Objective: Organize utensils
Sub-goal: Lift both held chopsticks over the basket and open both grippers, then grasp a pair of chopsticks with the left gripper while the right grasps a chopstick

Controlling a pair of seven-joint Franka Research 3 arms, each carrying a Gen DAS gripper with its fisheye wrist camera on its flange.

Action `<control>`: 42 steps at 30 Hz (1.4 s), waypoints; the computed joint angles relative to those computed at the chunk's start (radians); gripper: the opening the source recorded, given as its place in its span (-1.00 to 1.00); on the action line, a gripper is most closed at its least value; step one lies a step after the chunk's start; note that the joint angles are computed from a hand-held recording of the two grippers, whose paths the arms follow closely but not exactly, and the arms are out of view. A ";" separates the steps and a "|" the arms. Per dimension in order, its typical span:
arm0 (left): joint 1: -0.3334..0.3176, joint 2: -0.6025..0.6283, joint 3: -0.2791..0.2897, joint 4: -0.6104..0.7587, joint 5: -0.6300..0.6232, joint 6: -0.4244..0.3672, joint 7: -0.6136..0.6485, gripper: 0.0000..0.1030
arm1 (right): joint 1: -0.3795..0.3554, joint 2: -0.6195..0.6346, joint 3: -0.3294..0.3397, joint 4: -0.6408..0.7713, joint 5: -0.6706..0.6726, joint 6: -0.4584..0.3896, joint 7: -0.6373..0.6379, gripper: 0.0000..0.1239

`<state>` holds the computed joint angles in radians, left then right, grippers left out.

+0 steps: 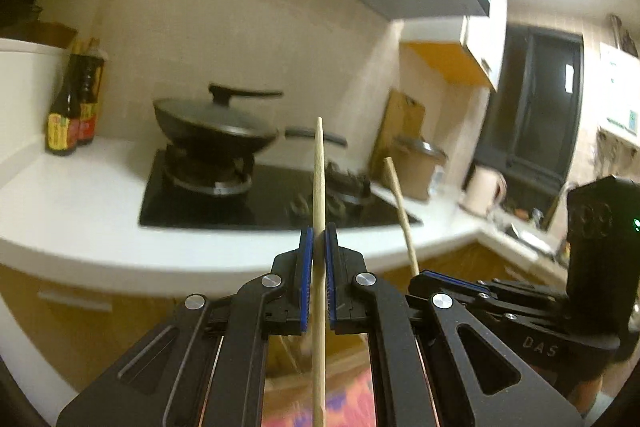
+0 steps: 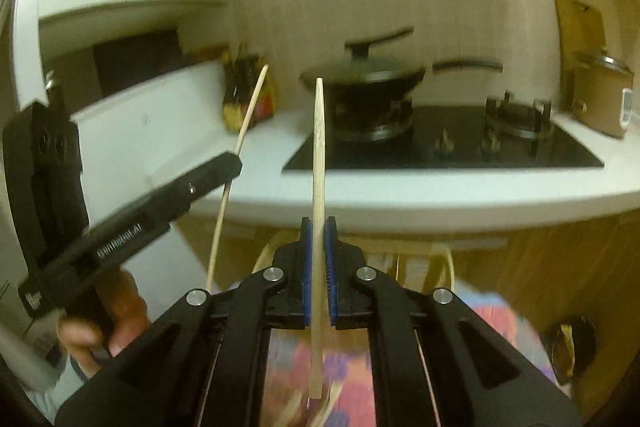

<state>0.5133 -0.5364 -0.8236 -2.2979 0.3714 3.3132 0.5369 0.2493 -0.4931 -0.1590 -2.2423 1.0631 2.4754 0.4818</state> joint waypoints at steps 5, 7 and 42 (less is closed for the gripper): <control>0.326 -0.055 -0.243 0.055 -0.062 0.070 -0.041 -0.92 | 0.075 0.089 0.030 0.041 0.213 0.242 -0.190 -0.94; 0.416 -0.110 -0.307 0.059 -0.088 0.083 -0.063 -0.92 | 0.092 0.108 0.035 0.050 0.294 0.299 -0.270 -0.94; -0.394 -0.263 0.150 -0.451 -0.090 -0.065 -0.143 0.05 | -0.063 -0.347 -0.032 -0.489 -0.086 0.061 -0.015 -0.21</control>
<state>0.1192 -0.7997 -0.6732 -2.7488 0.2813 3.2486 0.3942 0.1858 -0.8406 -0.1908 -2.7315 0.9769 2.5368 0.4665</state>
